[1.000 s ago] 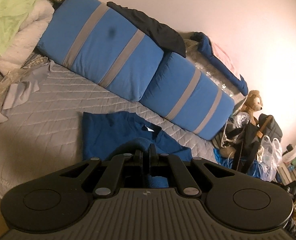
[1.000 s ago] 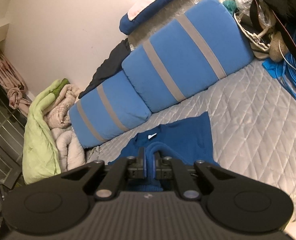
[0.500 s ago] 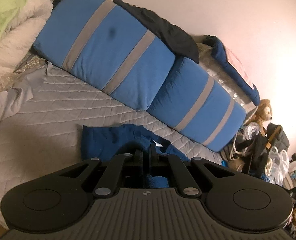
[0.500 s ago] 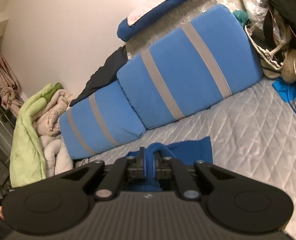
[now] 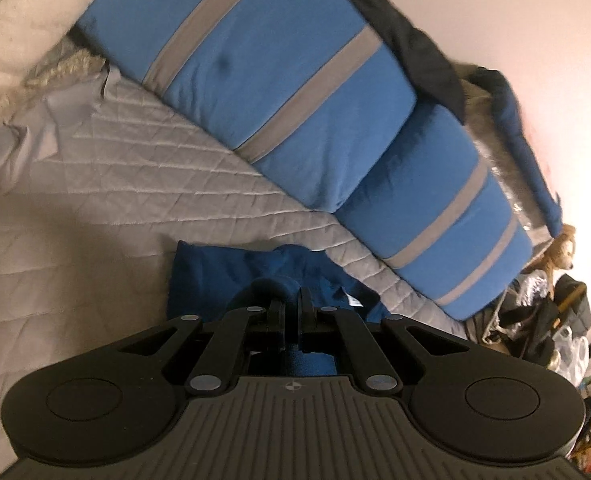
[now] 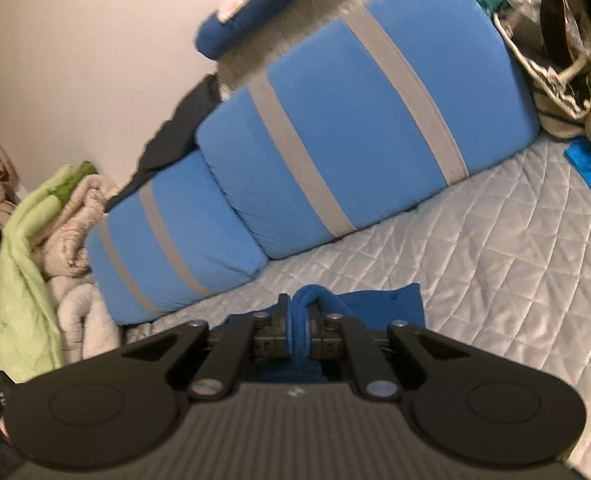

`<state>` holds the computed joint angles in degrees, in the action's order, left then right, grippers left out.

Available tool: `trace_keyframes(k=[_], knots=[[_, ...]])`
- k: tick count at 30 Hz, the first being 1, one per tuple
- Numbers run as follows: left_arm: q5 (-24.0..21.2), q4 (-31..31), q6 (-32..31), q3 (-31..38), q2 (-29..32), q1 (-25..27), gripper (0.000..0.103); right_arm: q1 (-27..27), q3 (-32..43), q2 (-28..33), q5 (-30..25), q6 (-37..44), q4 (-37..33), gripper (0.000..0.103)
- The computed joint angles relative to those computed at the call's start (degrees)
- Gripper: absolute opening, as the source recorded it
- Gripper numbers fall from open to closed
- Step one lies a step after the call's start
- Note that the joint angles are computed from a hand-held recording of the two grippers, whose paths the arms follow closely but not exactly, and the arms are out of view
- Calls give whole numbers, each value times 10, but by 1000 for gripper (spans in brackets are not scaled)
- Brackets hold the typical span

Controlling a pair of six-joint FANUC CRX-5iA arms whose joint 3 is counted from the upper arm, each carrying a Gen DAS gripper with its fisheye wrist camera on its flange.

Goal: Fold clothes

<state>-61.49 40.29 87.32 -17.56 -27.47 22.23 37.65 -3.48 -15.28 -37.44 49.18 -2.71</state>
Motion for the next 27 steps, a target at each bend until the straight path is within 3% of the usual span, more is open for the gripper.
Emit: trace_keyframes(k=[18,27], knots=[[56,-30,33,-1,106,-39,6,-55,46,135,-3,23,-52,6],[77,-36,41,-31,111,-40,6,-57,53,172,-7,22,-52,7]])
